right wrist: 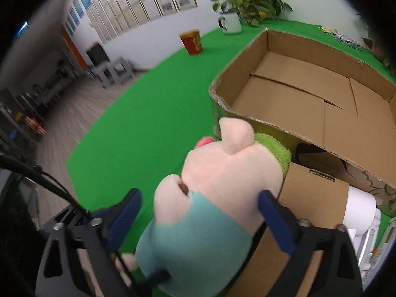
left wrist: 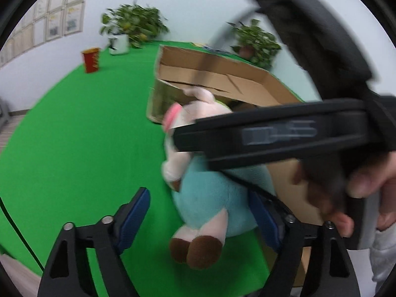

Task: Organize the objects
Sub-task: 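Close the right gripper on the plush pig's body and lift it, then carry the plush pig with the right gripper over the open cardboard box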

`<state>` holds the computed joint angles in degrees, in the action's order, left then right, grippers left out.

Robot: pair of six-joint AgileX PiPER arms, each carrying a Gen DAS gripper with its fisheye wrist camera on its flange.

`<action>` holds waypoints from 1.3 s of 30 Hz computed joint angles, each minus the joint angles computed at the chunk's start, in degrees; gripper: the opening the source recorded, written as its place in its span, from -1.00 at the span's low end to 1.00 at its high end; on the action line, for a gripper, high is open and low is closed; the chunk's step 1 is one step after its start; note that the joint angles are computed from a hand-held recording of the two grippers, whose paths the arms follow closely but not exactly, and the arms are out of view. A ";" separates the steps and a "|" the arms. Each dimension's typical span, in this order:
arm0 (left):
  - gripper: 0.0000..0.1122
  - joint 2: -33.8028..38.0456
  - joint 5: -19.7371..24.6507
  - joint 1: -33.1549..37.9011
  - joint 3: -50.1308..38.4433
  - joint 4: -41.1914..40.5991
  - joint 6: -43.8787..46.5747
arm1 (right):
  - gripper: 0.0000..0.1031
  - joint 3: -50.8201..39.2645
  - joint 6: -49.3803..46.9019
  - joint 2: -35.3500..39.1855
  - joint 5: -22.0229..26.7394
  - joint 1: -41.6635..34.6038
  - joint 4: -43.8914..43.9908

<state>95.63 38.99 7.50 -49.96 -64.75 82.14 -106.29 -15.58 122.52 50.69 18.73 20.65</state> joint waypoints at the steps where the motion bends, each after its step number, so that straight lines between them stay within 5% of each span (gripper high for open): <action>1: 0.30 0.61 0.57 -0.24 -0.11 -0.46 0.55 | 0.97 -1.93 4.05 1.23 1.02 1.21 -4.56; 5: -0.10 2.26 4.52 0.14 -0.91 -1.56 1.51 | 0.86 -2.89 12.42 1.82 1.71 3.80 -13.80; 12: -0.33 -1.56 0.92 -2.54 2.10 -3.39 3.75 | 0.41 5.15 13.06 -3.60 -4.76 2.95 -12.42; 16: -0.35 -8.03 -2.35 -4.36 5.09 -5.24 5.25 | 0.37 6.40 12.45 -5.80 -8.11 3.01 -11.28; 26: -0.36 -19.75 0.26 -4.50 2.31 -4.41 -1.06 | 0.37 4.62 12.59 -13.00 -9.83 3.30 -13.56; 39: -0.38 -19.08 0.11 -6.39 -10.96 2.97 -13.56 | 0.36 -14.30 13.82 -5.12 -4.42 3.89 -17.62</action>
<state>76.55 39.10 1.11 -60.92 -61.78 68.59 -120.59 -1.76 117.40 46.27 22.62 3.03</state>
